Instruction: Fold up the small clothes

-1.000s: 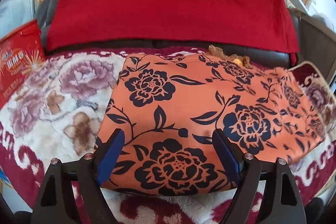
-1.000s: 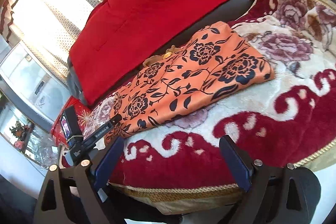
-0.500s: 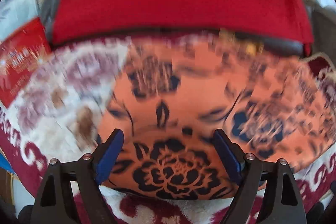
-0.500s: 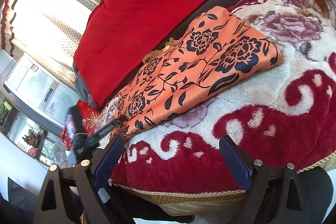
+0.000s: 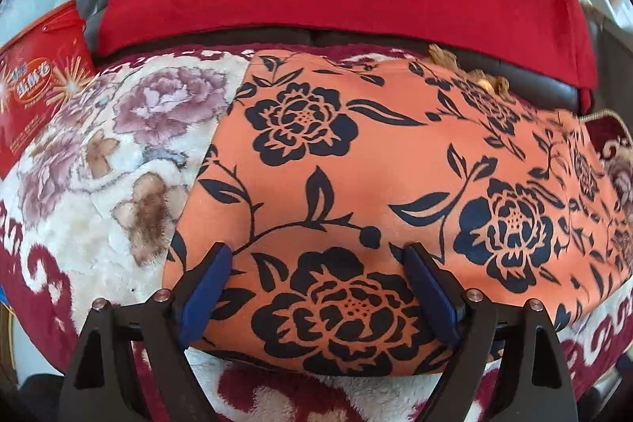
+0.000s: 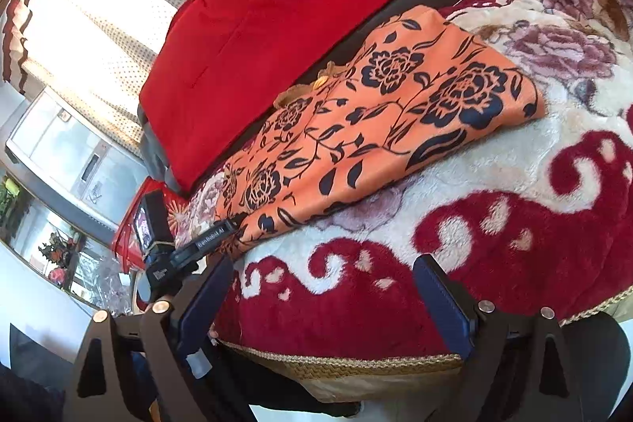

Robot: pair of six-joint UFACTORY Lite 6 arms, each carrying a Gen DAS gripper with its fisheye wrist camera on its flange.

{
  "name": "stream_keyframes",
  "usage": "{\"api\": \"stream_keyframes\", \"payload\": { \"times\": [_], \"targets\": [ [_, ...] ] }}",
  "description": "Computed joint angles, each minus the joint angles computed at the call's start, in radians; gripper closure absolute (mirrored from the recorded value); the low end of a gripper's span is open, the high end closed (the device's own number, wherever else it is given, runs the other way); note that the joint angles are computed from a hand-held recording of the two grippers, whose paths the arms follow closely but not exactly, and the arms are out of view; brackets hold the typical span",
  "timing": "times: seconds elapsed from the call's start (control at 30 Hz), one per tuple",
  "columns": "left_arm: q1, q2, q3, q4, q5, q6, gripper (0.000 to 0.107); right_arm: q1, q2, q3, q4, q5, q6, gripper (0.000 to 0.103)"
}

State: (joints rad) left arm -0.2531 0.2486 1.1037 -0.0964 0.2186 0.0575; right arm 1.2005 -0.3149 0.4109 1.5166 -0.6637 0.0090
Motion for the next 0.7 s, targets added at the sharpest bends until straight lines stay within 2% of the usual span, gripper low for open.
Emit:
{"api": "stream_keyframes", "payload": {
  "times": [0.13, 0.23, 0.3, 0.37, 0.5, 0.63, 0.7],
  "targets": [
    [0.003, -0.036, -0.006, -0.021, 0.01, 0.022, 0.018, -0.001, -0.001, 0.003, 0.002, -0.001, -0.007, 0.009],
    [0.015, -0.077, -0.026, -0.135, -0.011, 0.131, 0.018, 0.005, -0.005, 0.006, 0.016, -0.011, -0.018, 0.009],
    [0.014, -0.061, -0.021, -0.118, -0.013, 0.128, 0.018, -0.001, -0.003, 0.006, 0.005, -0.004, -0.009, 0.009],
    [0.018, 0.018, 0.026, -0.045, 0.038, 0.073, 0.018, -0.001, 0.0, 0.009, 0.004, -0.002, -0.008, 0.009],
    [0.029, 0.002, 0.02, -0.069, 0.034, 0.089, 0.018, 0.019, -0.007, 0.001, 0.029, -0.018, -0.008, 0.009],
    [0.043, -0.07, -0.037, -0.201, -0.018, 0.244, 0.018, 0.016, -0.019, -0.004, 0.031, -0.023, -0.002, 0.009],
    [0.05, -0.012, -0.001, -0.103, 0.015, 0.165, 0.018, 0.014, -0.006, 0.011, 0.034, -0.02, -0.015, 0.009]
  ]
}}
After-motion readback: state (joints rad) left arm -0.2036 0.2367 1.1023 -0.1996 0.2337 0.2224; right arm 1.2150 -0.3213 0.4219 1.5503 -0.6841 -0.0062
